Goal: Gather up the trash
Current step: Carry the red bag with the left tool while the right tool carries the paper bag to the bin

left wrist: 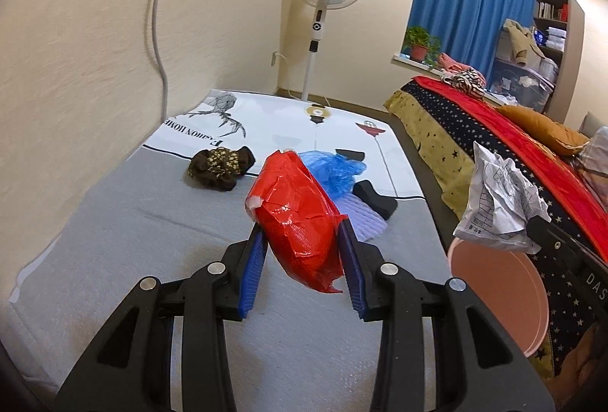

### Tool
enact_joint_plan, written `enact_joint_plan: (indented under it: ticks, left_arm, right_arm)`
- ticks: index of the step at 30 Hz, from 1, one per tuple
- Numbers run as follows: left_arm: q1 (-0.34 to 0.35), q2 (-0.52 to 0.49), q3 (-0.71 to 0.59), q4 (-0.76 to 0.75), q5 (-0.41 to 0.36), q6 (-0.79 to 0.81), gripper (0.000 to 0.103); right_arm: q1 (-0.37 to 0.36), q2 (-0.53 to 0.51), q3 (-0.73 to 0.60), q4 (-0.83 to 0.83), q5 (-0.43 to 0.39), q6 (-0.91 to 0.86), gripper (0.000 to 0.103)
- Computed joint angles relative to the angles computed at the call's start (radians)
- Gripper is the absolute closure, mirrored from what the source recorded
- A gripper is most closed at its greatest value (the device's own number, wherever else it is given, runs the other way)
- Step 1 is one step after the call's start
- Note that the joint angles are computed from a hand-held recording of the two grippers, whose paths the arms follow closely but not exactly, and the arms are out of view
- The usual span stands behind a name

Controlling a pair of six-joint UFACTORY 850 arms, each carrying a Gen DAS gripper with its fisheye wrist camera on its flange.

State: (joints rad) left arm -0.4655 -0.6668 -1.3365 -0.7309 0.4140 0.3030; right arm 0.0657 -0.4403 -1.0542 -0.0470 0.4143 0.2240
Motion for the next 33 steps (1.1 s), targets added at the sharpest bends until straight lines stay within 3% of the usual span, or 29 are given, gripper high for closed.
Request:
enact_joint_plan:
  ticks: [33]
  left_arm:
    - [-0.048, -0.047, -0.064, 0.14, -0.027, -0.095, 0.066]
  right_arm:
    - [-0.04, 0.086, 0.094, 0.26, 0.055, -0.208, 0.095]
